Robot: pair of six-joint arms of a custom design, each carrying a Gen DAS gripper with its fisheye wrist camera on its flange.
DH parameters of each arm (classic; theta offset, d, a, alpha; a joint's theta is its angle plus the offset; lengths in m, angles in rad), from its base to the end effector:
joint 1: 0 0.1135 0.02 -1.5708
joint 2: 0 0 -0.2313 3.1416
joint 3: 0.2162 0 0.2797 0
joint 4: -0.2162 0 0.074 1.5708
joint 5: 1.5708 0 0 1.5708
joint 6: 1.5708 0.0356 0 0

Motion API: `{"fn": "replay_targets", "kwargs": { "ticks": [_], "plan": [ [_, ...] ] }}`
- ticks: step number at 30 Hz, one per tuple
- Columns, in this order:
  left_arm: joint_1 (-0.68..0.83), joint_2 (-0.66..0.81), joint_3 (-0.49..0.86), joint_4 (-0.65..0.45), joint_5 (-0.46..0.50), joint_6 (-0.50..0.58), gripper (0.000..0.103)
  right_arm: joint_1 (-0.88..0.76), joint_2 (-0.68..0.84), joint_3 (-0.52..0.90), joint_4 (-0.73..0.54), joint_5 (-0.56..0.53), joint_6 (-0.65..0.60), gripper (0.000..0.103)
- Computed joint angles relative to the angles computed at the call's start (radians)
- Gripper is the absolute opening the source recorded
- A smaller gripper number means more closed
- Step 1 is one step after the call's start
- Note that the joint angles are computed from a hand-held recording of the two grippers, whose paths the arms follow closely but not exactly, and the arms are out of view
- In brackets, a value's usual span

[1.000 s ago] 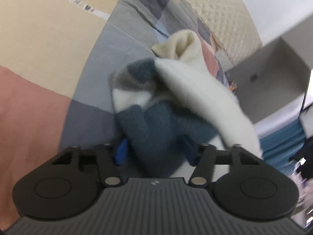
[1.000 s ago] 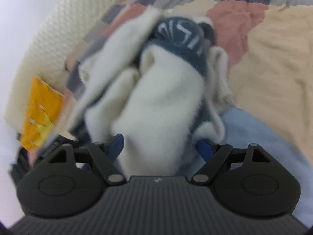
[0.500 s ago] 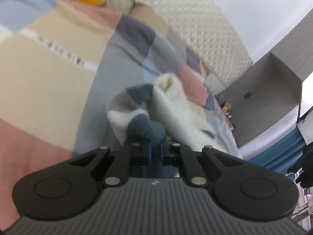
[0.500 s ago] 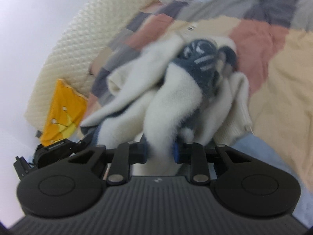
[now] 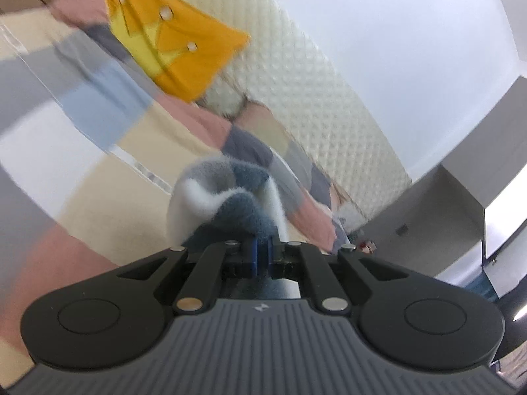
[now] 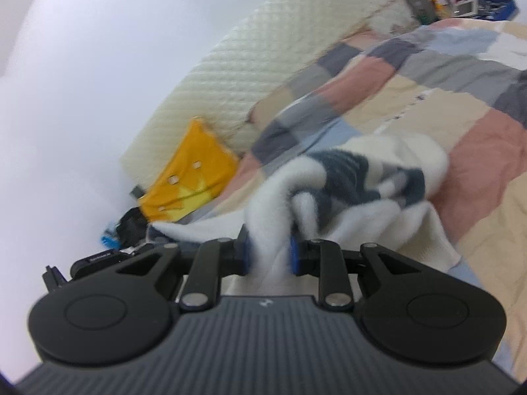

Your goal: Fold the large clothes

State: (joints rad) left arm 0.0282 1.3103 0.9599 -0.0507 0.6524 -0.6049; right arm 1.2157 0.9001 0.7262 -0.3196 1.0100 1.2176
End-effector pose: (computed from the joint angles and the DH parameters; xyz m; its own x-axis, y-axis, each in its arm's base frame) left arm 0.3323 -0.0123 0.2596 -0.6260 -0.4697 -0.6225 0.2192 0.6601 -0.7185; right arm 0.1109 0.2122 0.2625 -0.2816 0.6760 -0.6810 0.0717 0.7226 0.6876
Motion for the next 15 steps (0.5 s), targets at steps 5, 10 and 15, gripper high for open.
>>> {"fn": "replay_targets", "kwargs": {
  "ticks": [5,10,15],
  "plan": [
    [0.273,-0.123,-0.031,-0.13,0.18,0.064,0.006,0.066,0.107,0.123,0.009,0.003,-0.079,0.025],
    [0.59,-0.104,0.038,-0.281,0.396,0.182,0.006,0.104,0.181,0.183,0.099,0.0,-0.125,0.025],
    [0.819,0.02,0.157,-0.492,0.49,0.416,0.006,0.112,0.263,0.262,-0.051,-0.002,0.061,0.025]
  ]
}}
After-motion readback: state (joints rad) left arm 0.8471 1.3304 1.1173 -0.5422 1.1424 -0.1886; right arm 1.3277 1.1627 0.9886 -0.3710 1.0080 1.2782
